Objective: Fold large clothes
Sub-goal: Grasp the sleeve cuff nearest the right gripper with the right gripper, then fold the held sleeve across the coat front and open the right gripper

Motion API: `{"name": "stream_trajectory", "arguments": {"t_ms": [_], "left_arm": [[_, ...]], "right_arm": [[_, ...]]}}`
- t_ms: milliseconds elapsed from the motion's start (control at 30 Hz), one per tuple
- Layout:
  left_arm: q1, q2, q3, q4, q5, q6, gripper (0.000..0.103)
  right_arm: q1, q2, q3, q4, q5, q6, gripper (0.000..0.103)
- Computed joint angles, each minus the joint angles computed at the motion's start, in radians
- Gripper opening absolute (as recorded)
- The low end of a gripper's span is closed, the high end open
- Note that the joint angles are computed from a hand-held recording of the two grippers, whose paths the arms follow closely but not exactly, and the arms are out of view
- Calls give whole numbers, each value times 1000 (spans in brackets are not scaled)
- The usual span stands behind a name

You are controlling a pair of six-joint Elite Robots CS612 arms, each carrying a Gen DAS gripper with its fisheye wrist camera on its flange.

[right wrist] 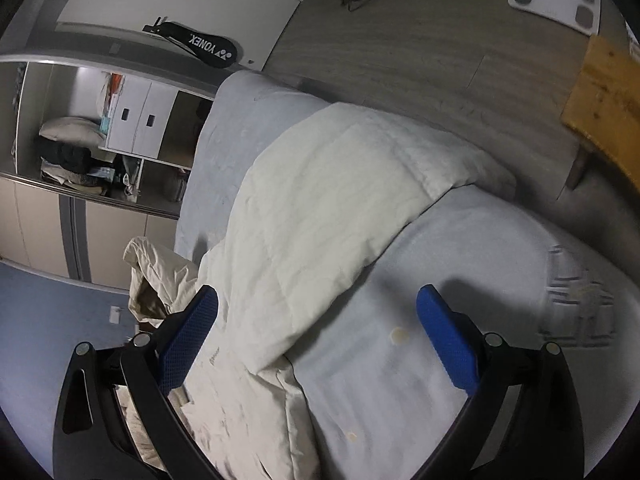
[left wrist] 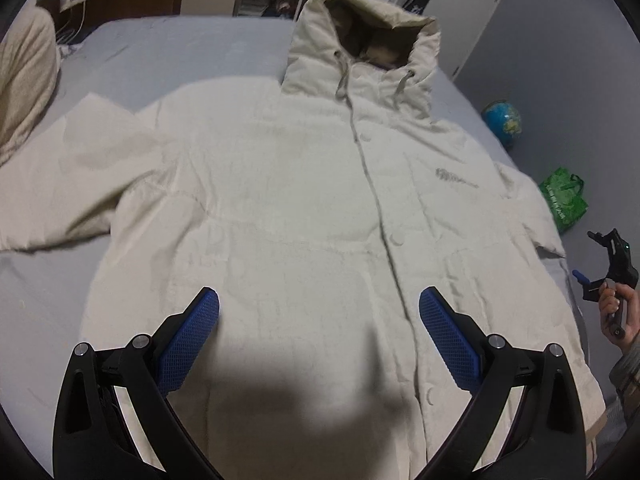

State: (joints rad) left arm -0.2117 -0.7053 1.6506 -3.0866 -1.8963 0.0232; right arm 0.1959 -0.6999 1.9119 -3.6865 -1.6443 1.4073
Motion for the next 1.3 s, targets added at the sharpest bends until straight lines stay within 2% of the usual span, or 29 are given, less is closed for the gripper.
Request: {"name": "stream_trajectory", "arguments": {"t_ms": [167, 367, 533, 600, 833, 933, 1000, 1033, 1100, 1133, 1167, 1200, 1300], "left_arm": [[-9, 13, -21, 24, 20, -3, 97], [-10, 20, -33, 45, 19, -9, 97], [-11, 22, -36, 54, 17, -2, 97], [-12, 24, -40, 61, 18, -1, 97], [-15, 30, -47, 69, 22, 0, 97], [-15, 32, -50, 70, 22, -3, 97], [-15, 32, -50, 71, 22, -3, 97], [-15, 32, -50, 70, 22, -4, 97], [-15, 33, -51, 72, 24, -4, 97], [-16, 33, -51, 73, 25, -4, 97], [-16, 33, -50, 73, 25, -4, 97], [-17, 34, -50, 71, 26, -4, 97], [-16, 35, -51, 68, 20, -7, 97]], "right_arm": [[-13, 52, -61, -25, 72, 26, 95], [-16, 99, -123, -35, 81, 57, 95], [-23, 110, -130, -64, 21, 97, 89], [-26, 112, -120, -83, -9, 125, 82], [-22, 108, -109, -82, -132, 196, 70], [-18, 110, -104, -91, -173, 228, 60], [-20, 113, -103, -95, -181, 242, 48], [-21, 114, -103, -90, -183, 254, 46], [-23, 114, -100, -81, -192, 283, 29], [-24, 116, -102, -79, -195, 302, 25], [-23, 115, -103, -67, -204, 318, 15], [-20, 111, -104, -45, -218, 326, 10], [-6, 107, -106, -41, -255, 297, 7]]}}
